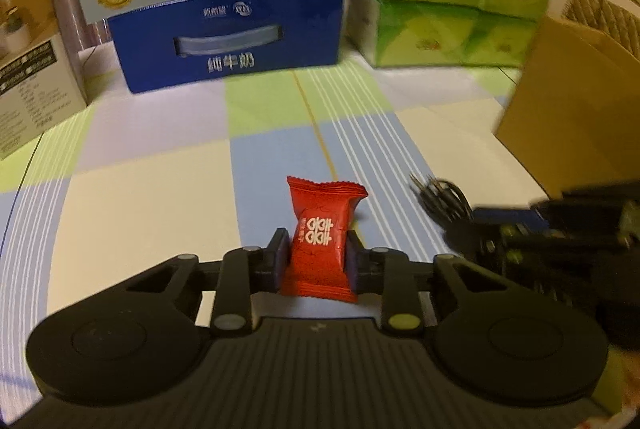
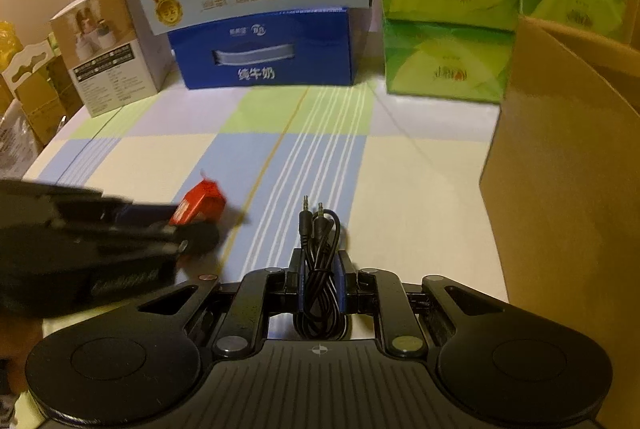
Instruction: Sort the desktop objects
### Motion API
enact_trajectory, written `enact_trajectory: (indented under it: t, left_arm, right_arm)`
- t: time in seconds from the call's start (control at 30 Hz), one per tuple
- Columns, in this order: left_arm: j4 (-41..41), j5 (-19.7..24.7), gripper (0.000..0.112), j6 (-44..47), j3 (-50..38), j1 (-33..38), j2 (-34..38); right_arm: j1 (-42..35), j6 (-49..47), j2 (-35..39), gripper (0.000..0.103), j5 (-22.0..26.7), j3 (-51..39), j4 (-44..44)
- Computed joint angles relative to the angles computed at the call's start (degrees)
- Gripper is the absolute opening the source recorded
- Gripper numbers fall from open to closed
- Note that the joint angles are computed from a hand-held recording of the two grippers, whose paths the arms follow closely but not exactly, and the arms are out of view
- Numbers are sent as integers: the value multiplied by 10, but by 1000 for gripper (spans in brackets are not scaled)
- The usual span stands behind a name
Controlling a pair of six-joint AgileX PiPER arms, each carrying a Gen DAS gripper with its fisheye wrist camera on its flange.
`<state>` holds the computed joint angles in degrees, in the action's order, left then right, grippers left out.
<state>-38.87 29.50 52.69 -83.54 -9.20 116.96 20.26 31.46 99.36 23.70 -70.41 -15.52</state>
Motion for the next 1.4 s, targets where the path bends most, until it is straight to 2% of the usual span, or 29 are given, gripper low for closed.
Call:
enact_trajectory:
  t: [0.17,0.3,0.53,0.6,0.67,0.77,0.97,1.1,1.17,1.3,1.4]
  left_arm:
    - [-32,0,22,76,145,28,-103]
    - [-54,-5,22,150,282,56,-208]
    - [-9,48,22,191,452,119,-409]
    - [0,66,22,201,483,137,-453]
    - [14,65,22,199,509,149,-483]
    - [-30,76,26,262,537,184,-498]
    - [-76,72,38,403,544,216,-496]
    - [-84,83,50,418,531,242,-488]
    - [-71,79,50,409,531,248,-492]
    - [-48,109,51,388,531,283,-503]
    - [-34,78,51,357,537,284,-505]
  right_arm:
    - [35,58,-75,11,5,88,-16]
    - [90,146,-155,11,21,169,-55]
    - [251,356,-283,12,103,263,-134]
    - [305,422,-307,12,130,280,-167]
    - [353,484,-317,12,152,292,-211]
    - [418,560,-317,12,178,312,-294]
    - [447,571,-299,12,201,311,-335]
    - [439,587,-303,12,191,322,-344]
    - [437,589,-305,12,188,323,-344]
    - [436,587,-303,12,185,321,-343]
    - [441,594,-303,12,192,320,-344]
